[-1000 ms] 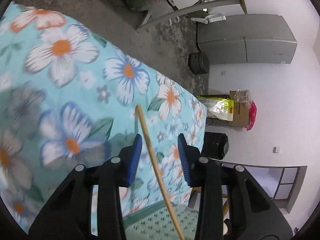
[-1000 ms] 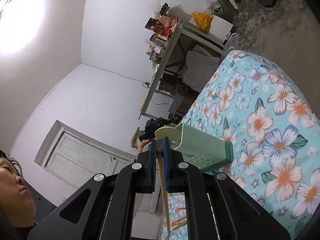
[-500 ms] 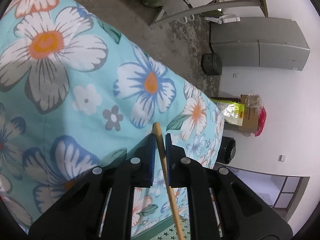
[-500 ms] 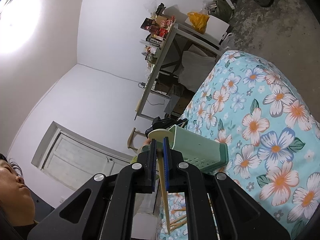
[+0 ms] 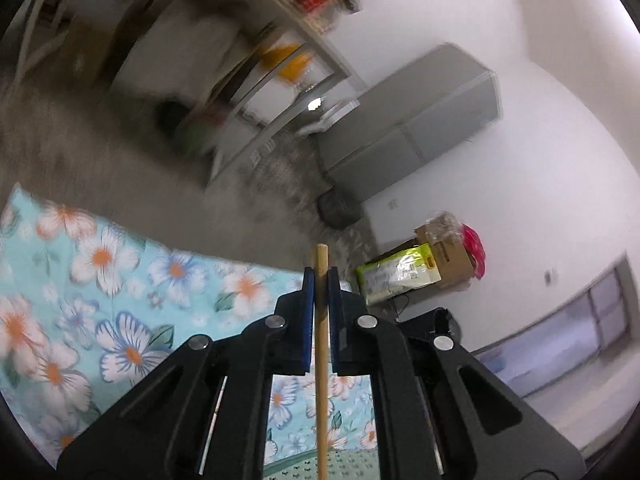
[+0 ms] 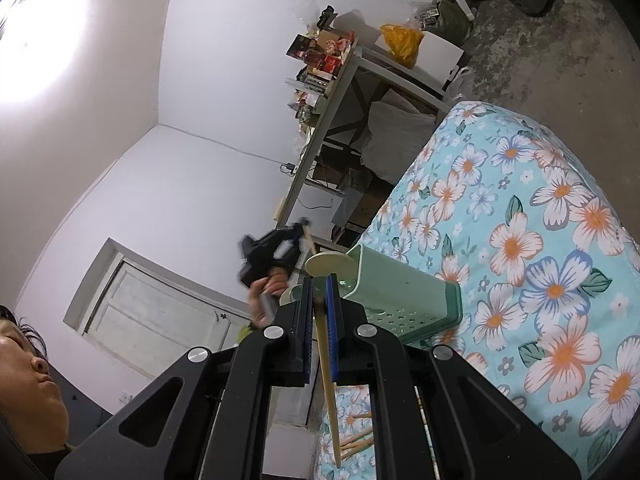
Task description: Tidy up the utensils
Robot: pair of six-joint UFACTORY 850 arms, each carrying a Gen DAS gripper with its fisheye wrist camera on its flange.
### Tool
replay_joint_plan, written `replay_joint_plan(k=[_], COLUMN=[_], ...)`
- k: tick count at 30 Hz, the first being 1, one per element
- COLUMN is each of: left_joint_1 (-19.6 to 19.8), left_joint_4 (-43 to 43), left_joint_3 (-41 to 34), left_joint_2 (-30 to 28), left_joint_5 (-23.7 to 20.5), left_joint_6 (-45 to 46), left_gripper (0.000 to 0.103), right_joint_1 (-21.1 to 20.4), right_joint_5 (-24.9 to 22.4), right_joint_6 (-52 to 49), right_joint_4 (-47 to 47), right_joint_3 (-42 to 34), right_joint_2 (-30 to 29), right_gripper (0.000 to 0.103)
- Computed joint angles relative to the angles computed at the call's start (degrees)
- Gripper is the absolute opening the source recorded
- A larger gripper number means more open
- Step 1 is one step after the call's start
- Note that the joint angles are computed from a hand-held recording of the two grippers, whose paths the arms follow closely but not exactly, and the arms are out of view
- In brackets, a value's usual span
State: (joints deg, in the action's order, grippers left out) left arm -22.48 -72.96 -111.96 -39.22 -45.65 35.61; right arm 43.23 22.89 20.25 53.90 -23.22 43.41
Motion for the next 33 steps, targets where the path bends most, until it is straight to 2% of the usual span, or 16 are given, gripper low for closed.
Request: replay_joint_plan(k=[5,8,11,14,17,19,20,21,22,24,27,30,33], left_joint_1=[-1.1,-3.4,-4.8,-6.1,-7.3,-8.1,-8.1,-8.3,-8.5,-8.8,-9.3,-10.6,-11.6], left_joint_4=[-9.5,-14.6,-19.7,-22.5,-22.6,-22.7,-24.3,-26.7,-29.8,-35.2,-45.8,-56.3,-56.9], left_joint_3=[13.0,20.7,27.4,31.7,34.7,36.4,37.4,38.5,39.8,41.9,46.3,50.8,55.3], left_joint_2=[11.9,19.1,24.9,28.6,31.1,32.6,33.0,33.7,34.8,36.9,41.3,45.8,50.0], left_joint_5=[4.7,11.5,15.0,17.7,20.0,21.7,22.3,23.0,23.7,25.4,27.7,31.7,35.3], left_joint_6=[16.7,29.8,39.7,45.8,47.5,48.1,49.7,51.8,54.6,59.1,68.1,78.1,78.6], left_gripper=[0.005,0.005,0.005,0.005,0.006,0.017,0.028,0.035,0.038,0.049,0.059,0.068,0.075], right_joint_1=[1.9,3.7,5.8,8.2,10.6,12.1,12.6,13.1,13.5,13.8,12.7,10.6,7.3], right_joint_5=[1.7,2.9,4.6,6.7,8.7,10.0,10.5,10.9,11.1,11.2,9.6,7.0,2.9], right_joint_6=[-3.9,-7.5,-10.9,-14.2,-16.3,-17.7,-18.2,-18.9,-19.3,-20.4,-21.2,-21.6,-20.1], right_joint_4=[3.5,6.8,9.8,12.8,14.9,16.3,16.7,17.2,17.5,17.8,16.6,14.1,9.0], right_joint_3=[-0.1,-0.3,-0.4,-0.5,-0.6,-0.9,-1.0,-1.1,-1.3,-1.9,-3.3,-5.3,-8.1], right_joint_2=[0.7,1.4,2.1,2.7,3.0,3.0,3.0,3.0,2.9,2.8,2.0,0.8,-1.5], right_gripper=[0.007,0.007,0.007,0.007,0.007,0.007,0.007,0.007,0.007,0.007,0.007,0.007,0.007])
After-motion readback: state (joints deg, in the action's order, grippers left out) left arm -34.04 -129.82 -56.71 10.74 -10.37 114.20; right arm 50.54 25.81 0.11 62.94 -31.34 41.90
